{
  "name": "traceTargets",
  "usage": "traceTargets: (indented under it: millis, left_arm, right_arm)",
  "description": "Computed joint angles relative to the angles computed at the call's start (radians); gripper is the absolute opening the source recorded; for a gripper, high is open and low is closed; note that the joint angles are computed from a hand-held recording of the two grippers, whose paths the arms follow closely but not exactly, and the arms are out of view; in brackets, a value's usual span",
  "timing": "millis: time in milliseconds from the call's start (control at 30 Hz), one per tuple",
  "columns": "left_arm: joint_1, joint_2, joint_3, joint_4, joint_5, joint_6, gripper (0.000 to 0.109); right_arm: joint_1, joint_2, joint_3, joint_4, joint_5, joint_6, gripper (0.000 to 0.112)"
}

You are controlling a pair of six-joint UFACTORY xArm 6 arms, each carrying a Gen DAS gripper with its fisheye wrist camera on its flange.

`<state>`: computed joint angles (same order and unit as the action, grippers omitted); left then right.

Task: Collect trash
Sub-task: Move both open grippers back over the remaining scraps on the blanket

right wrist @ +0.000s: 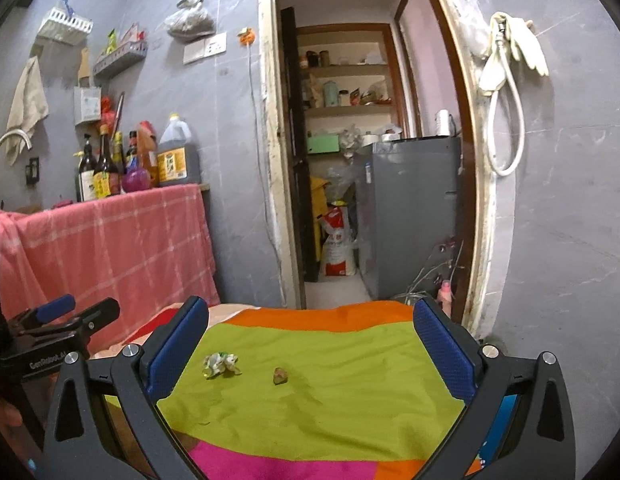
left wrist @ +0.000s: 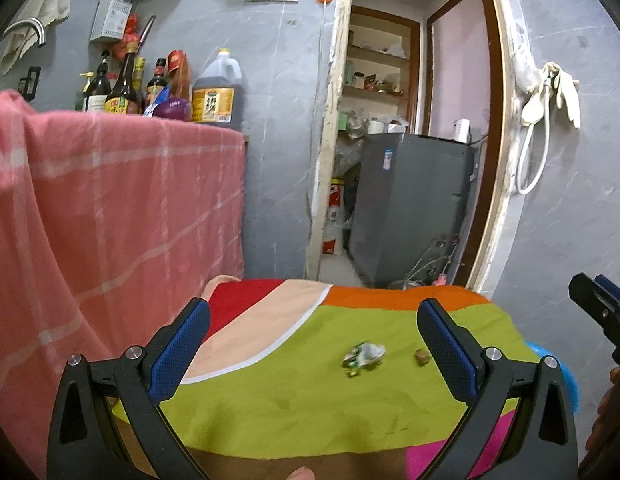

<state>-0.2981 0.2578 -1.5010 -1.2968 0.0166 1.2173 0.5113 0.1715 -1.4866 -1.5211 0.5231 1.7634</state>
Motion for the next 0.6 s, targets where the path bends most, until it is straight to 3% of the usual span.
traceTargets:
  millis: [167,400,600]
  left_arm:
    - [0.02,0.037,-0.022,-0.028,0.022,0.045,0.101]
    - [0.05,0.058,-0.042,-0.237,0.114,0.295,0.101]
    - [0.065,0.088,-0.068,-0.225,0.171,0.305,0.101]
  right_arm:
    - [-0.015,0.066,-0.052,0.057,-0.031,-0.063,0.103]
    - [-0.037,0.152,-0.12,0.142,-0.076,-0.164,0.103]
    - [-0.051,0.223,-0.181,0.261,-0.092,-0.293,0.103]
